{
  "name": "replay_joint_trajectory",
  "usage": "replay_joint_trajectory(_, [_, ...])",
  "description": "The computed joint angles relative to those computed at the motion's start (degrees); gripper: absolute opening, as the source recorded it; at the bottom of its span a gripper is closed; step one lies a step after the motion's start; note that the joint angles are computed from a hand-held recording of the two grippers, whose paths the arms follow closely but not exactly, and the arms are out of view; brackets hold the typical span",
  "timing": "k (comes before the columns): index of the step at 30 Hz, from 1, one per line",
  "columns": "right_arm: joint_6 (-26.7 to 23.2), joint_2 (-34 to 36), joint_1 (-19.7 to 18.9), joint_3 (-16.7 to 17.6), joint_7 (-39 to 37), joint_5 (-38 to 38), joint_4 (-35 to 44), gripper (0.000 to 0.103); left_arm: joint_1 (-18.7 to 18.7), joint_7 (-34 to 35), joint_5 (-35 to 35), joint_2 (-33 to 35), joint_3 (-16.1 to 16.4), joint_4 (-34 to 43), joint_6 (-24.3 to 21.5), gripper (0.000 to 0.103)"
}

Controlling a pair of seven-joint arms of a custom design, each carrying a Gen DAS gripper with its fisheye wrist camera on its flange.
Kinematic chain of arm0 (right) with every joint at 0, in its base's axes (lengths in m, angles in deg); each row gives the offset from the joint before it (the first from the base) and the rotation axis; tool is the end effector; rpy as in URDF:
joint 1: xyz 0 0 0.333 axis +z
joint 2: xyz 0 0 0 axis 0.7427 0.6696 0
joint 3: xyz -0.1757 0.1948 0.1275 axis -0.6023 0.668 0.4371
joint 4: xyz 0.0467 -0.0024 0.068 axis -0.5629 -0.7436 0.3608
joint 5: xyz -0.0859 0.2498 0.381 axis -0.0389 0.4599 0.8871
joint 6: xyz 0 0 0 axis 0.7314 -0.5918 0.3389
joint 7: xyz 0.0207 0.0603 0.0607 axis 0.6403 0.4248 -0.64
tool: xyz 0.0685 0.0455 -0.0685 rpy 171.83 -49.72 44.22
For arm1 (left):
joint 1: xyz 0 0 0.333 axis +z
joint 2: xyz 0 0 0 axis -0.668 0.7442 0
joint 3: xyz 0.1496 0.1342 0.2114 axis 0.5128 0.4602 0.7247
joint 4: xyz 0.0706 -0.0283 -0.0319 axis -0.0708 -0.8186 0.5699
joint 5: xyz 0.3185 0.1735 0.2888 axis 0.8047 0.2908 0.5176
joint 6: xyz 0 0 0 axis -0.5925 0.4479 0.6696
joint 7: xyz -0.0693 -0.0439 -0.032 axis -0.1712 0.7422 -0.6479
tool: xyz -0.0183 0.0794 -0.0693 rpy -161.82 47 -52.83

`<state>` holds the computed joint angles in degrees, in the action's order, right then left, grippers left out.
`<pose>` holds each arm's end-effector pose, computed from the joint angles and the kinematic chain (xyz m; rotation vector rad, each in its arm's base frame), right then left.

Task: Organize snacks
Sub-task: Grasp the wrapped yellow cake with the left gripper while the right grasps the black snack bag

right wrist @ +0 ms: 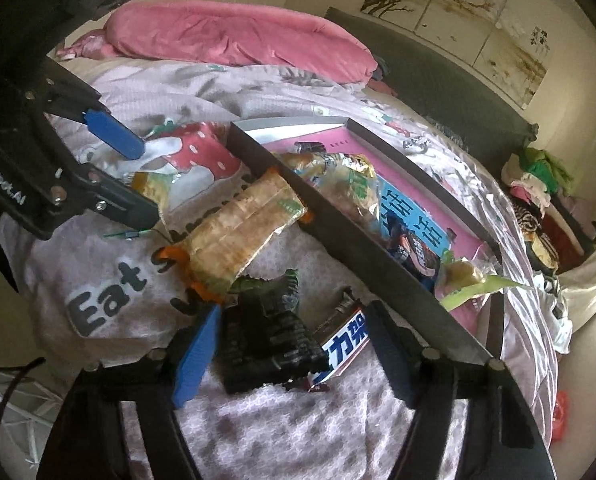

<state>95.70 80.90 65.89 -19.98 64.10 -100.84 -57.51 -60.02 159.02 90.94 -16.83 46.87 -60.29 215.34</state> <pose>0.6834 0.2848 0.4259 -2.3353 0.9952 -0.8366 0.7140 -0.3419 0.4350 -1.6415 2.2914 -0.6913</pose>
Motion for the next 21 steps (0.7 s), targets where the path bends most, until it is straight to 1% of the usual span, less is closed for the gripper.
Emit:
replay_joint_trajectory(1, [0.5, 0.2, -0.2, 0.2, -0.4, 0.3, 0.0, 0.065, -0.1, 0.1, 0.2, 0.0, 0.1, 0.0, 0.0, 0.079])
replay_joint_trajectory(2, [0.6, 0.4, -0.2, 0.3, -0.7, 0.4, 0.2, 0.065, -0.2, 0.0, 0.5, 0.1, 0.2, -0.1, 0.0, 0.079])
replay_joint_trajectory(5, [0.2, 1.1, -0.4, 0.7, -1.7, 1.3, 0.8, 0.059, 0.1, 0.6, 0.1, 0.1, -0.1, -0.4, 0.3, 0.079])
replay_joint_trajectory(6, [-0.1, 1.3, -0.3, 0.6, -1.9, 1.3, 1.0, 0.055, 0.1, 0.7, 0.1, 0.1, -0.1, -0.4, 0.4, 0.079])
replay_joint_trajectory(9, [-0.4, 2.2, 1.2, -0.8, 0.1, -1.4, 1.8, 0.051, 0.0, 0.9, -0.1, 0.0, -0.1, -0.7, 0.8, 0.079])
replay_joint_trajectory(12, [-0.2, 2.7, 0.4, 0.2, -1.0, -0.1, 2.2, 0.045, 0.3, 1.4, -0.7, 0.2, -0.3, -0.5, 1.1, 0.077])
replay_joint_trajectory(15, [-0.6, 3.2, -0.7, 1.4, -2.2, 3.0, 2.8, 0.043, 0.4, 2.1, -1.5, 0.5, -0.6, -0.3, 1.2, 0.072])
replay_joint_trajectory(17, [-1.3, 3.4, -1.7, 2.5, -3.7, 5.9, 3.2, 0.042, 0.5, 2.5, -2.0, 0.7, -0.7, -0.2, 1.2, 0.064])
replay_joint_trajectory(18, [-1.6, 3.5, -2.1, 3.0, -4.3, 7.5, 3.4, 0.042, 0.4, 2.8, -2.0, 0.8, -0.8, -0.1, 1.1, 0.062])
replay_joint_trajectory(20, [-2.1, 3.5, -3.5, 4.4, -6.1, 11.6, 3.7, 0.041, 0.4, 3.4, -2.3, 0.9, -0.9, -0.1, 1.2, 0.052])
replay_joint_trajectory(21, [-2.3, 3.5, -4.2, 5.1, -6.9, 13.7, 3.8, 0.041, 0.4, 3.6, -2.5, 1.1, -0.9, 0.1, 1.0, 0.05])
